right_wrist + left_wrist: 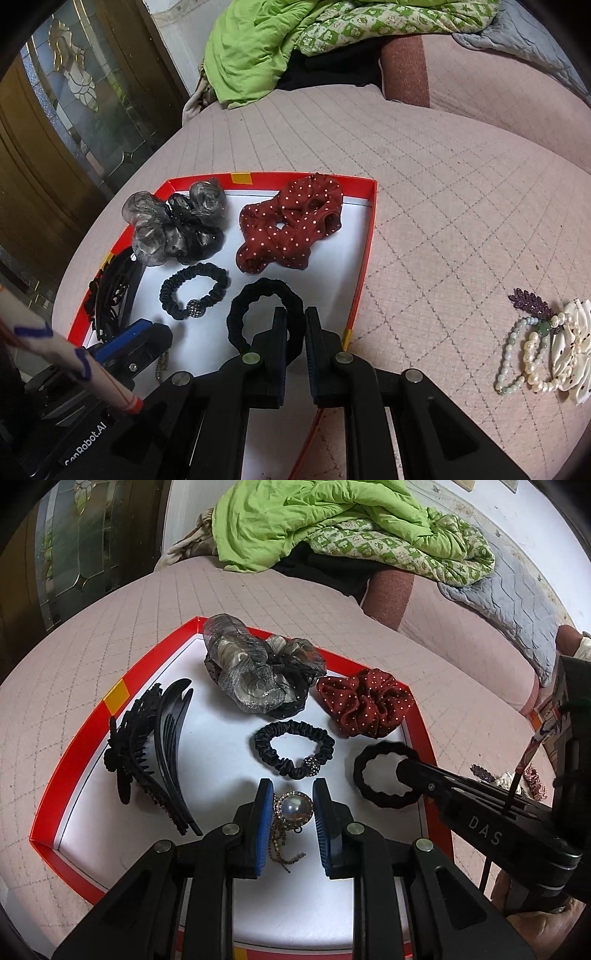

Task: Organize jewelry
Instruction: 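Lower the brooch and elastic hair tie into the tray and open both grippers, then reach the left gripper to the pearl bracelet while the right gripper grasps the leopard-print hair tie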

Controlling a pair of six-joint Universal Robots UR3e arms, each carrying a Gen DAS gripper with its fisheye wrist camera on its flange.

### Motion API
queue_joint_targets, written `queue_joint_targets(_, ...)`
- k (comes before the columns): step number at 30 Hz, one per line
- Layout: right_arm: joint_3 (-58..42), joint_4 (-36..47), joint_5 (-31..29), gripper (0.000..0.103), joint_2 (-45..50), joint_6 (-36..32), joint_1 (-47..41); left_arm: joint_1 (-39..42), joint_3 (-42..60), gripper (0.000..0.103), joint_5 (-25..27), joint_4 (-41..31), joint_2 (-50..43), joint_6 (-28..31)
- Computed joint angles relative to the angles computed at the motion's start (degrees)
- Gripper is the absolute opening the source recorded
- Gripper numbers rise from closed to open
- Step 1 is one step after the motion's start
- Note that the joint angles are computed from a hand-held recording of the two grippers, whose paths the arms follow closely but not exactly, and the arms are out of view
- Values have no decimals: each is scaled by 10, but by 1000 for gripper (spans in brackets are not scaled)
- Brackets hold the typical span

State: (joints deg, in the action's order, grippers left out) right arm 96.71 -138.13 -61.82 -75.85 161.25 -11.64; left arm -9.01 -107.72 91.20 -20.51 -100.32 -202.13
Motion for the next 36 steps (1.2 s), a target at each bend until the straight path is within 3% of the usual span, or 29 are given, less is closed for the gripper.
queue_joint_targets(18,36,68,101,16,-102,-26,-82,-28,3,22,19,57,-2,-4)
queue_joint_targets(24,63,119,160,16,-159,-69,-191,-55,11,22,32,86,-9,4)
queue_joint_targets(29,84,122,174,17,-191,-112,-313,-98,37,22,52,92,-26,30)
queue_joint_targets(33,63,128,171,20,-153,-131,-412,-126,53,24,55,92,-37,41)
queue_joint_targets(36,33,130,156,20,-99,-101,-453,-159,84,24,75,80,-56,43)
